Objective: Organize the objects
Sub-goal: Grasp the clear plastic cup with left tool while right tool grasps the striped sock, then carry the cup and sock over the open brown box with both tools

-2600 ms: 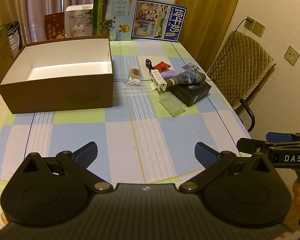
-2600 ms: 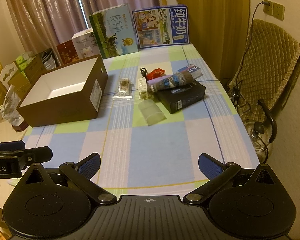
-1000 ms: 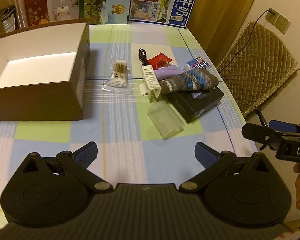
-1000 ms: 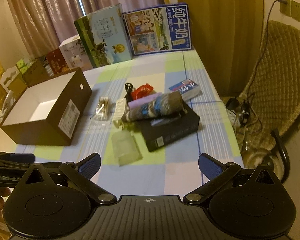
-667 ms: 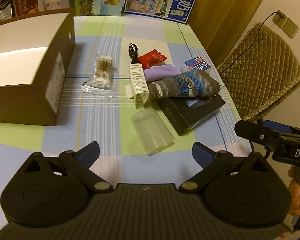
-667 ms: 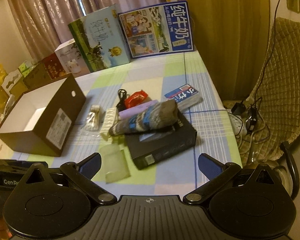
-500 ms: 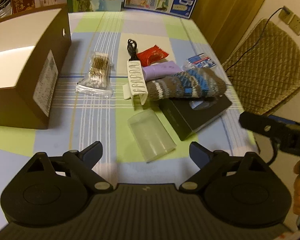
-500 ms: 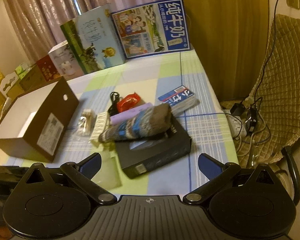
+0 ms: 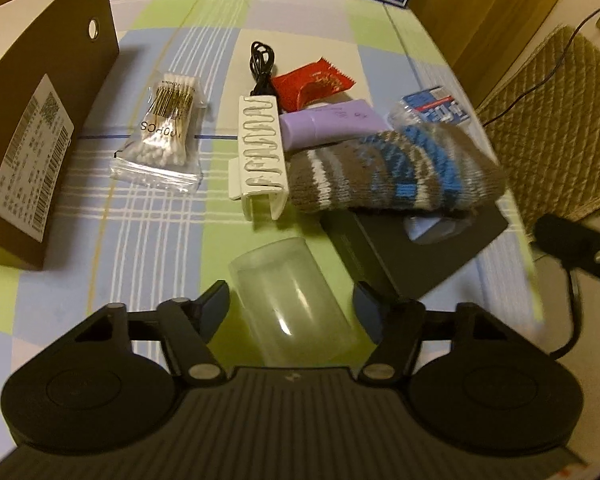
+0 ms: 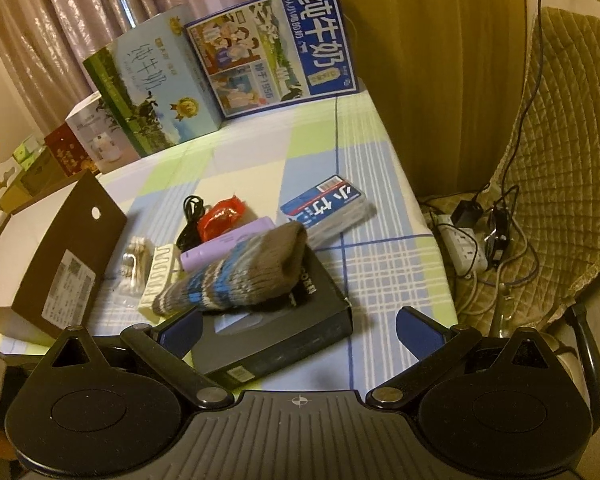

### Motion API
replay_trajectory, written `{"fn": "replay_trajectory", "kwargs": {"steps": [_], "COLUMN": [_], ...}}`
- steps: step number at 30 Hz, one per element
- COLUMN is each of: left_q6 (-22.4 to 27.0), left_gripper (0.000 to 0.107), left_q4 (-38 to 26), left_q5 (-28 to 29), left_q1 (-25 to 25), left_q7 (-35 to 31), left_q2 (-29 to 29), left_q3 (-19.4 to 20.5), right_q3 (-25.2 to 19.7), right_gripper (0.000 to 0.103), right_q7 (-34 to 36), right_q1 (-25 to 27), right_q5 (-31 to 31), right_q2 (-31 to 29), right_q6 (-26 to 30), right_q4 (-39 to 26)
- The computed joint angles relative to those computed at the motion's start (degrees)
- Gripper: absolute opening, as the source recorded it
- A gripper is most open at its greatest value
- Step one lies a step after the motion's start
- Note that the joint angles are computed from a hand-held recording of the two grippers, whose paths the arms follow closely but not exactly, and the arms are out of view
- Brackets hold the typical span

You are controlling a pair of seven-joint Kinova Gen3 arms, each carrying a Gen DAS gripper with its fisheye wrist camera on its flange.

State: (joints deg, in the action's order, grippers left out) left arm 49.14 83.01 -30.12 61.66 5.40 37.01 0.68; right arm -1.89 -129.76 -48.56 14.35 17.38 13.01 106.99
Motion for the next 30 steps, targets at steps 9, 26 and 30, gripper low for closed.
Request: {"fn": "replay_trajectory", "kwargs": {"steps": [9, 26, 30], "left_q6": [0.28, 4.62, 5.66], "left_gripper": [0.048, 0.047, 0.047], "left_q4": [2.25, 9.63, 11.00], "left_q5": [-0.83, -7.34, -9.67], "left_q1": [0.47, 2.36, 3.07], "left_q7": [0.20, 8.56, 11.24], "left_q2": [-0.21, -6.67, -9.08], "left_q3": [-0.58, 1.64, 2.91], "right_q3": [-6.04, -19.52, -17.99], "right_gripper": [0.100, 0.020, 0.016], "right_q7": [6.95, 19.90, 19.88], "right_q1": [5.94, 19.25, 17.50], "right_q5": [-5.67, -22.58, -23.42], "right_q2": [2.76, 10.68, 8.23], "right_q6": [-1.59, -3.48, -6.42], "right_q4": [-2.17, -7.55, -5.36]}}
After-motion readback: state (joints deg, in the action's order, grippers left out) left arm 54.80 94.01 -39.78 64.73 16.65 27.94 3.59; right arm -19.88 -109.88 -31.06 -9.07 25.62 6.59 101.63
